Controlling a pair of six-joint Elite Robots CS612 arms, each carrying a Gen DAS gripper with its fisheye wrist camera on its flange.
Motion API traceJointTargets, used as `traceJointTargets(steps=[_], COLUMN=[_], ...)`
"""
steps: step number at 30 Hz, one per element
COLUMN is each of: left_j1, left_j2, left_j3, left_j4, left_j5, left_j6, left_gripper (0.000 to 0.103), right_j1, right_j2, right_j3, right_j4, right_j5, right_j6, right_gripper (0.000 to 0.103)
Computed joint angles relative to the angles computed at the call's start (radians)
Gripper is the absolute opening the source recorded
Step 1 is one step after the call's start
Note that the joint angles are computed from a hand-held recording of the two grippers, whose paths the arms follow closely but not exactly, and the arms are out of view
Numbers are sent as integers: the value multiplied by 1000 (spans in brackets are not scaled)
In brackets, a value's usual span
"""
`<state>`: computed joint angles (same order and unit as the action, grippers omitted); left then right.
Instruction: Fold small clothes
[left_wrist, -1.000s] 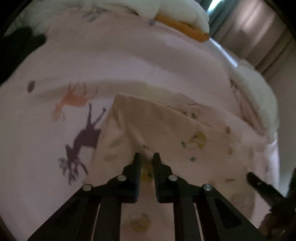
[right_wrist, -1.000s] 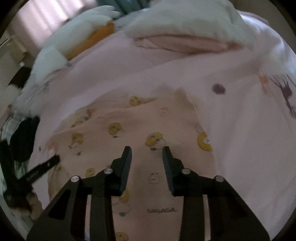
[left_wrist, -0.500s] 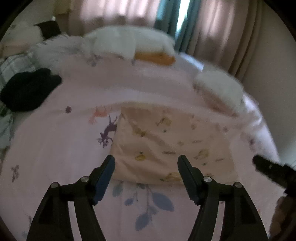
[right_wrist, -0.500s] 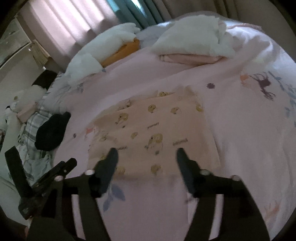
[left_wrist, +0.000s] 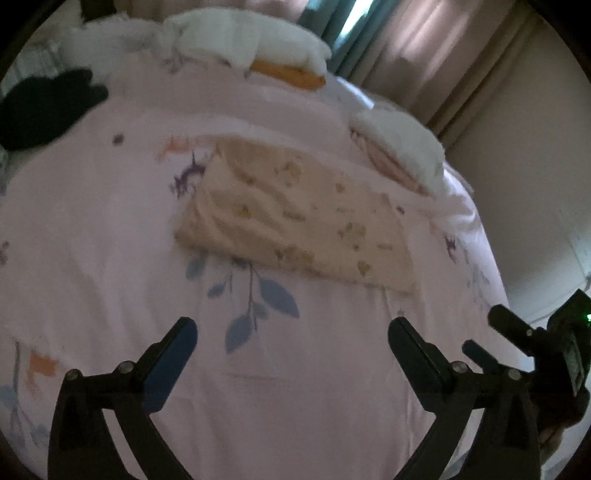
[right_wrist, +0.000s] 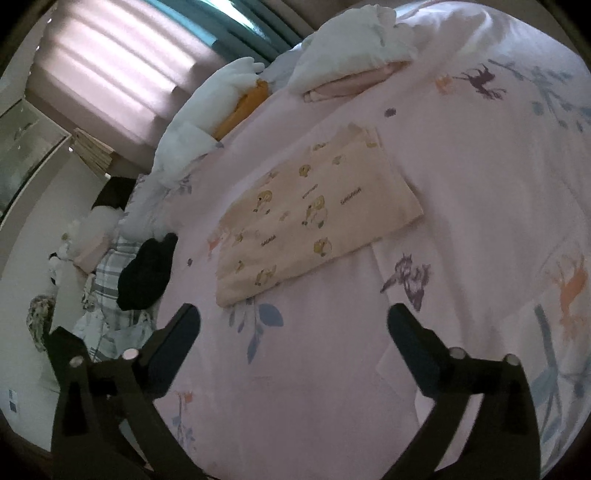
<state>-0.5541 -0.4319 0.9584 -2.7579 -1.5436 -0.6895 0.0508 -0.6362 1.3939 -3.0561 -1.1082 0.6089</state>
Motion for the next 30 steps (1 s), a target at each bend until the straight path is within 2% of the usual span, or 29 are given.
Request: traceJointTargets(steps=[3, 6, 10, 13, 17, 19, 22, 27, 30], left_j1=[5, 9, 18, 30, 54, 66, 78, 94, 108], left_j2=[13, 25, 55, 85, 151, 199, 254, 352, 419], left_j3=[-13, -20, -59, -93, -177, -240, -333, -495, -597], left_j4=[26, 25, 36, 23, 1, -24, -8, -44, -90], left_j5=[-53, -68, -85, -124, -239, -289, -319, -337, -383], left_j6=[2, -31, -55, -85, -156, -228, -287, -390, -512], left_gripper=[102, 102, 102, 102, 102, 102, 102, 102, 102], right_j1=[0, -2, -12, -18, -29, -34, -38, -43, -40], right_j2=[9, 22, 62, 95, 149, 176, 220, 277, 297], right_j3=[-3, -10, -42, -78, -137, -168, -222, -311, -349], right_j4=[25, 36, 13, 39, 47, 38, -12, -61, -62], right_j5=[15, 23, 72, 93, 141, 177, 209, 230, 220], right_j6=[2, 25, 113, 161, 219, 261, 311, 371, 392], right_gripper=[103, 103, 103, 103, 103, 103, 103, 103, 103])
